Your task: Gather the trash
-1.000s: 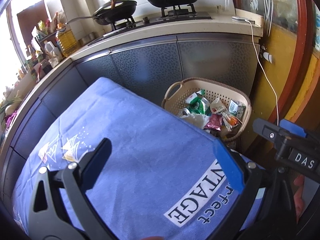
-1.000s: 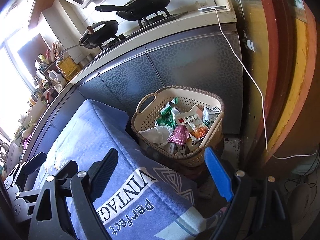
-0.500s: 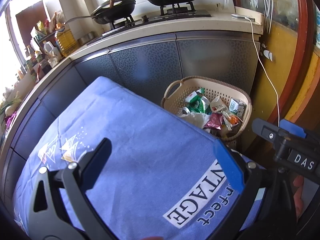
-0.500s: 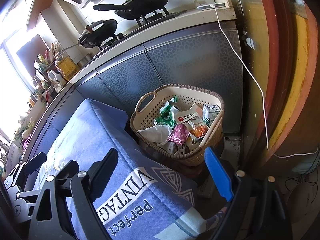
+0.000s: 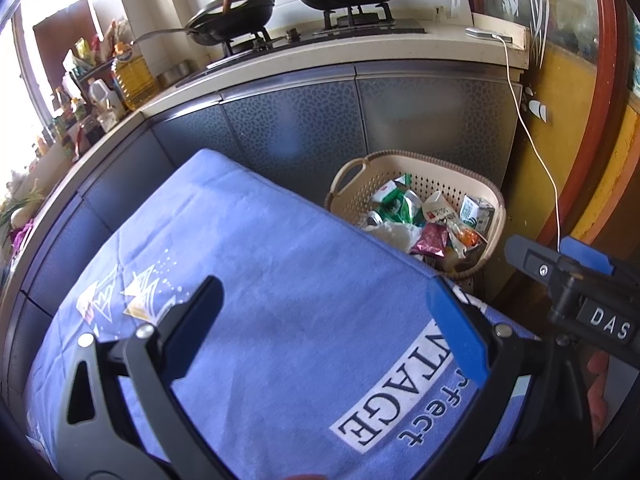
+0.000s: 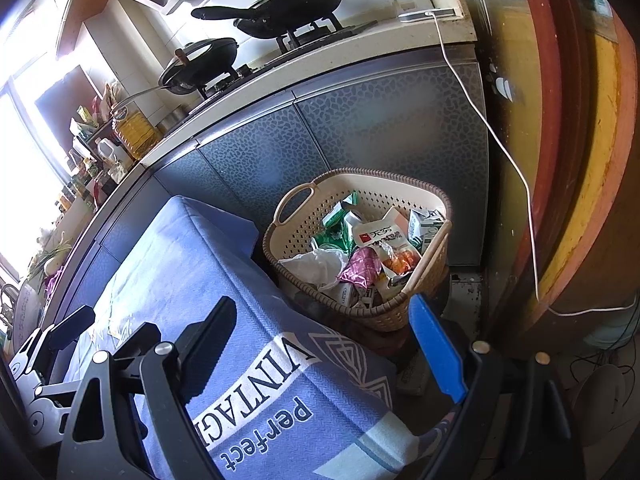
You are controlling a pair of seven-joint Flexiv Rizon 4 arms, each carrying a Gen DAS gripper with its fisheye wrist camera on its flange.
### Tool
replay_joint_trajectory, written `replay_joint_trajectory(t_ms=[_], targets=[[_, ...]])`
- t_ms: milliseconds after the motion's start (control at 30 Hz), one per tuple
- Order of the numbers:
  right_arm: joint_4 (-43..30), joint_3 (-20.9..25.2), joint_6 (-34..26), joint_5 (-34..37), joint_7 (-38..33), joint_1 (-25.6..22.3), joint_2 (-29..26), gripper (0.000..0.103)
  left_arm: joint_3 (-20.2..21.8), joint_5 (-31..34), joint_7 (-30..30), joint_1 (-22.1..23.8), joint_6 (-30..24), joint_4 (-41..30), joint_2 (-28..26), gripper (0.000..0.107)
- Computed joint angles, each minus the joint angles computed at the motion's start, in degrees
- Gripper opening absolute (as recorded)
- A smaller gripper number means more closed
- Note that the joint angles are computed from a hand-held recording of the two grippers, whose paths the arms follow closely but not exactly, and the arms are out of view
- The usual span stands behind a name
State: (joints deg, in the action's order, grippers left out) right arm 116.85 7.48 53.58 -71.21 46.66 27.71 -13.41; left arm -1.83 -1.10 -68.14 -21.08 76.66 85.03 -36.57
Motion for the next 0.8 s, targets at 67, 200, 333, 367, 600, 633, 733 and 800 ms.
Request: replay_joint_trajectory(t_ms=[67,200,333,367,600,633,733,800], targets=[[-0.01,0.02,-0.05,-0.01,-0.04,0.02,0.0,0.087,0.06,0.04,-0.08,-0.09,-0.15,-0.2,-0.07,0.097],[-0.39,0.06,-0.19,0.17,-0.38,0.23,-0.29,0.087,0.01,-0.01,-0.06,0.23,-0.12,0.25,0.14,0.097],[-0.56,0.01,-0.18,0.4,-0.53,0.39,-0.45,0.087,0.07,-0.05,-0.14,0.33,-0.52,0.27,0.2,0.097],[-0.56,-0.01,-0.18,0.41,-0.53,0.41,-0.44,0.087,0.11,-0.03,-0.18,0.29,-0.73,0.1,0.14,0.097],[-0.77,-0.16,-0.07,0.37,-0.59,0.6,-0.74,0.087,0.25,0.28,-0.44,0.24,-1.01,-0.09,0.09,0.097],[-0.83,-0.16,-0.09,0.4,-0.55,0.66,-0.8,0.087,0.23,0.3,-0.41,0.26,-1.07,-0.1,0.08,0.097],[-0.81,-0.18,-0.08,0.5,-0.69,0.66,-0.75,0.087,0.25,0.37,-0.43,0.26,-1.09,-0.16,0.01,0.097],[-0.78,-0.2,-0.08,0.46,-0.74,0.66,-0.72,0.087,0.13,0.28,-0.44,0.35,-1.14,-0.1,0.05,0.097]])
